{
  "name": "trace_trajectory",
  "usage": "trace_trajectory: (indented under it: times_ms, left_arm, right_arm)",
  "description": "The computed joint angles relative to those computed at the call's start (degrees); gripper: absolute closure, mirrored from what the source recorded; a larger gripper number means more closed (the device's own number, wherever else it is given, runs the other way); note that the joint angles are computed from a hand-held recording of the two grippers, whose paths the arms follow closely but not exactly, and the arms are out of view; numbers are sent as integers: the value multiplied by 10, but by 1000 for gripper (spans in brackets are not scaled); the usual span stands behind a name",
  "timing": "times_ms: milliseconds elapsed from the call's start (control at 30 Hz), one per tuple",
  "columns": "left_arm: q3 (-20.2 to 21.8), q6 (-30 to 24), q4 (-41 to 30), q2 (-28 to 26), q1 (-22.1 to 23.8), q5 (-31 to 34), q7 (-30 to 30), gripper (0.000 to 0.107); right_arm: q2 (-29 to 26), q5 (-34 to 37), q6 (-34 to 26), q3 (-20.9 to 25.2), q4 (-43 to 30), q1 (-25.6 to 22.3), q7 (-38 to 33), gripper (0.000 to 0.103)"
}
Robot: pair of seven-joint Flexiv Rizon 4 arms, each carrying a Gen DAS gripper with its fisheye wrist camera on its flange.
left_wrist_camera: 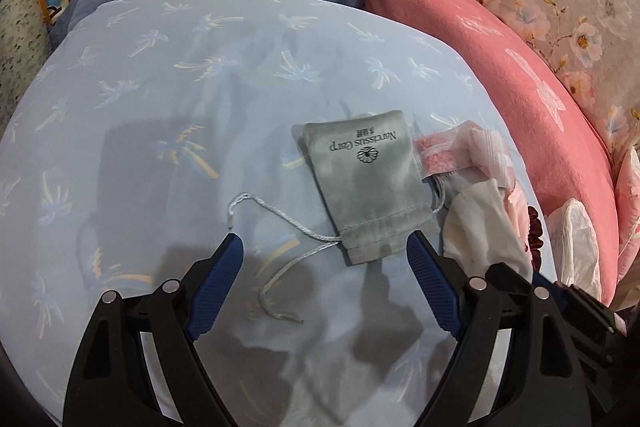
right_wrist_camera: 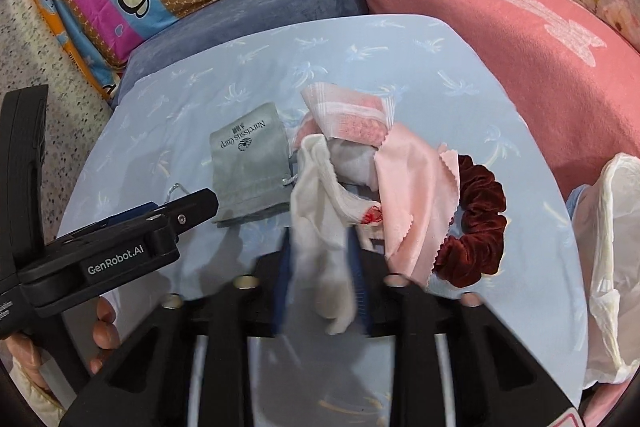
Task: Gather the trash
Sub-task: 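Grasp the grey drawstring pouch with the left gripper while the right grasps the white glove, then carry the pouch and glove over the white bin and open both grippers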
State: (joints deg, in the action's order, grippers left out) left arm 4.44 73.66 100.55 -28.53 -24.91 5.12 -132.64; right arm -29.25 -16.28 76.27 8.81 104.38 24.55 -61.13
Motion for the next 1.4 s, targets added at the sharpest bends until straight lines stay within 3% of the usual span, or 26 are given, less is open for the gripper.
trace_trajectory:
  times_ms: [167, 333, 433, 500, 633, 1100, 1400]
  left_arm:
    - [-12, -3, -23, -20, 4, -9, 20, 27]
    - [-4, -23, -48, -36, -9, -2, 28, 34]
    - [8, -35, -58, -37, -18, 11, 20, 53]
    - [3, -36, -56, -35, -13, 9, 20, 73]
    - [-7, -36, -55, -35, -6, 1, 25, 93]
    - [15, -17, -62, 17, -40, 58, -13, 96]
    - [0, -19, -118, 19, -59, 92, -10, 96]
  right_arm:
    - [9, -3, 31, -9, 5, 1, 8, 97]
    - [16, 0, 44, -7, 1, -5, 9, 97]
    - [20, 5, 49, -3, 1, -10, 7, 97]
    - [24, 6, 55, -4, 2, -11, 9, 97]
    - [31, 7, 63, -6, 5, -13, 12, 97]
    - [102, -14, 127, -44, 55, -14, 47, 97]
    - [169, -66, 178, -108, 112, -6, 105, 97]
